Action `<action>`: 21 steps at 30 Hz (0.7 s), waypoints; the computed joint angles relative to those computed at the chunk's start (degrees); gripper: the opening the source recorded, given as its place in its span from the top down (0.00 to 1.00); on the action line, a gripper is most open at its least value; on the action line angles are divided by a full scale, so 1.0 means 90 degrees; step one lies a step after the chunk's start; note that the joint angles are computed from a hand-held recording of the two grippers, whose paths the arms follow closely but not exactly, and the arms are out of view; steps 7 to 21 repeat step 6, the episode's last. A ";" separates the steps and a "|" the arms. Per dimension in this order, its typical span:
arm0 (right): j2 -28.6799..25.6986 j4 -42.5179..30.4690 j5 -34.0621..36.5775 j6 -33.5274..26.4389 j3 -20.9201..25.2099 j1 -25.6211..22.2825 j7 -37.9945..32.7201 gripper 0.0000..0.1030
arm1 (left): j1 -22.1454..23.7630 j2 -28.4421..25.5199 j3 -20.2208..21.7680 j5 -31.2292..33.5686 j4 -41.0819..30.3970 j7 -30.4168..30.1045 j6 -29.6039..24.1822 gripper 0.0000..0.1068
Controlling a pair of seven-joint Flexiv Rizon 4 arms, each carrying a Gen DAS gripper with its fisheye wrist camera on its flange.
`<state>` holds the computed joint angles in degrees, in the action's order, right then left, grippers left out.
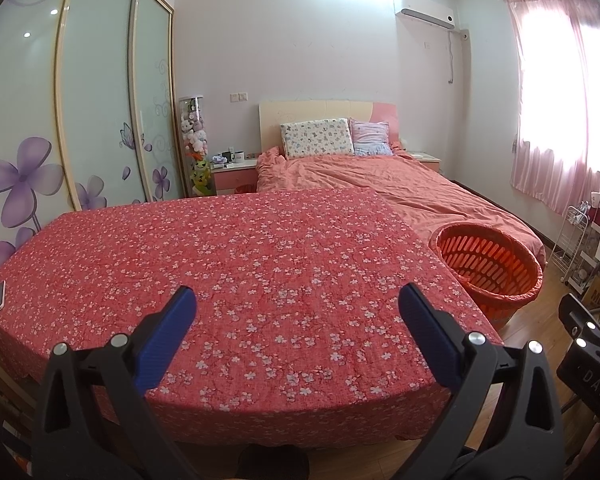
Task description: Collect trash
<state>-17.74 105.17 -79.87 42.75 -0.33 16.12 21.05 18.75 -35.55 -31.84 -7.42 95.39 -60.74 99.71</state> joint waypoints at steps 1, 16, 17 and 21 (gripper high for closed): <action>0.0001 0.0000 0.0003 0.0004 0.0001 -0.0002 -0.0002 0.02 | 0.0000 0.0003 -0.0001 -0.0003 0.0004 -0.0005 -0.0005 0.07; -0.0009 0.0013 -0.0015 0.0006 0.0000 0.0001 0.0026 0.02 | 0.0038 0.0008 -0.0035 -0.0004 0.0016 0.0003 -0.0024 0.07; -0.0009 0.0013 -0.0015 0.0006 0.0000 0.0001 0.0026 0.02 | 0.0038 0.0008 -0.0035 -0.0004 0.0016 0.0003 -0.0024 0.07; -0.0009 0.0013 -0.0015 0.0006 0.0000 0.0001 0.0026 0.02 | 0.0038 0.0008 -0.0035 -0.0004 0.0016 0.0003 -0.0024 0.07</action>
